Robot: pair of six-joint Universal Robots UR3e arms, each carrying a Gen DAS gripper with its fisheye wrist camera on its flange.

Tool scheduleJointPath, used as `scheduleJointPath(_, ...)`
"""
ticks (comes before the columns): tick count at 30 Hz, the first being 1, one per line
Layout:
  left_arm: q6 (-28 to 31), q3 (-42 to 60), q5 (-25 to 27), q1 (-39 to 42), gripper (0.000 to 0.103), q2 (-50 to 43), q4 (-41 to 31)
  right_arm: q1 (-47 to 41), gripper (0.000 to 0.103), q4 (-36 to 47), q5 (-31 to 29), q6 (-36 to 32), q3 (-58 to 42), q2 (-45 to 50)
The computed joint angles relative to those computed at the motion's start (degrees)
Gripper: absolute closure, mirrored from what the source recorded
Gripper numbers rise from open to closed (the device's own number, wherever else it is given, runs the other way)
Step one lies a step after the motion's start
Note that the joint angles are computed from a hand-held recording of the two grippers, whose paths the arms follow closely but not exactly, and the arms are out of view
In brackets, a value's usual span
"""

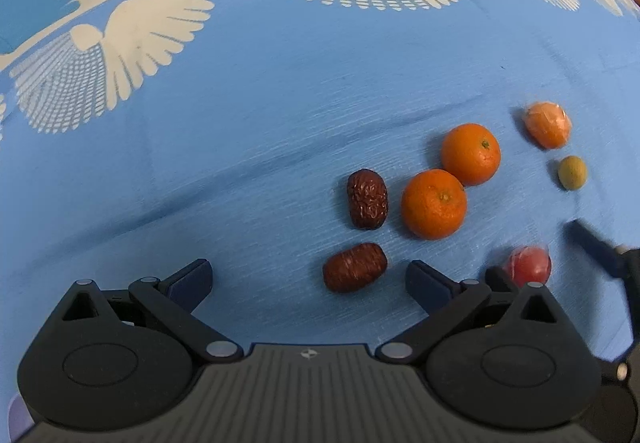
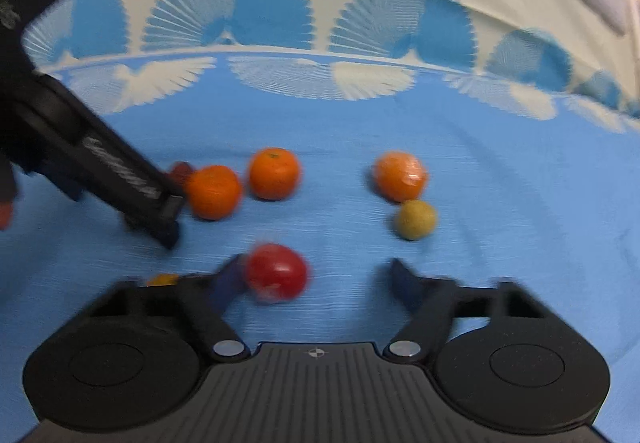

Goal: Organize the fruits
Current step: 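Grasp a brown date with the left tool while the right tool grasps a wrapped red fruit, then carry the date and red fruit over the plate and open both tools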

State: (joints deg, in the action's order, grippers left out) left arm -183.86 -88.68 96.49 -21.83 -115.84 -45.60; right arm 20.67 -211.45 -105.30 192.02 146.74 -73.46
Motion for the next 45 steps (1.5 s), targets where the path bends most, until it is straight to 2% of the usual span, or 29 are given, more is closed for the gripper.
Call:
scheduleJointPath(1,0.4,-1.4,-0.3,-0.2,0.018,0.8,1.6,0.3,0.047,-0.5,0.1,-0.8,0.1,0.2)
scheduleJointPath(2,2.0,-2.4,-2.9,0.3,0.046,1.8,2.7,0.5,0.056,-0.7,-0.1,-1.3,0.1,0.1)
scheduleJointPath(3,2.8,-3.0,-4.4,0.3,0.062,2.9,3.2,0.3,0.064,-1.0,0.2,-1.3,0.3,-0.1)
scheduleJointPath(4,2.9,-2.7,-3.1,-0.8,0.069,3.1,3.3,0.3,0.070,-1.1,-0.2,-0.7,0.5,-0.3)
scheduleJointPath(7,3.3,-4.6,-2.0,-2.0,0.069,5.0,6.2,-2.6,0.070,-1.9,2.9,1.4,2.9,-2.7)
scheduleJointPath(10,3.3,-6.4,-2.4,-1.8,0.069,8.9,5.8,-0.1,0.070,-2.7,-5.3,2.2,2.3,-2.2)
scheduleJointPath(12,2.8,-7.7,-1.5,-2.1,0.069,12.5,4.6,0.0,0.070,-1.7,-8.5,3.5,2.7,-4.0)
scheduleJointPath(14,2.2,-10.4,-0.5,-2.2,0.069,18.1,3.0,-0.1,0.070,2.6,-10.8,5.2,3.3,-8.7)
scheduleJointPath(17,1.2,-14.3,1.9,-1.8,0.068,27.9,-2.4,3.1,0.070,14.9,-15.9,8.8,3.1,-20.3)
scheduleJointPath(21,-0.2,-18.5,4.8,-0.4,0.068,42.9,-13.7,13.1,0.070,37.3,-21.5,17.2,1.3,-40.1)
scheduleJointPath(24,-0.8,-20.2,5.6,1.8,0.068,55.2,-24.6,27.2,0.070,54.8,-27.4,27.3,-4.6,-48.0)
scheduleJointPath(28,-2.3,-18.9,8.3,3.5,0.068,69.2,-40.5,46.9,0.070,74.6,-33.3,43.7,-17.6,-46.1)
scheduleJointPath(30,-3.8,-16.8,10.1,3.6,0.068,74.8,-48.8,53.7,0.070,79.2,-34.6,48.9,-23.6,-42.3)
scheduleJointPath(33,-6.4,-13.2,12.1,3.2,0.068,80.5,-59.0,62.1,0.070,82.5,-36.8,52.0,-32.1,-35.5)
scheduleJointPath(35,-12.1,-10.5,15.0,-1.3,0.068,81.6,-64.9,65.8,0.070,82.2,-36.5,51.1,-36.7,-31.6)
scheduleJointPath(40,-45.8,-3.2,25.5,-30.2,0.068,75.0,-78.8,71.2,0.070,85.3,-35.0,48.8,-47.6,-22.3)
scheduleJointPath(43,-62.9,0.5,27.3,-44.0,0.068,70.4,-85.9,73.2,0.070,89.0,-34.8,48.4,-52.6,-18.9)
scheduleJointPath(45,-70.9,2.4,27.6,-50.3,0.068,68.5,-89.2,74.5,0.070,91.9,-35.6,49.5,-55.6,-17.2)
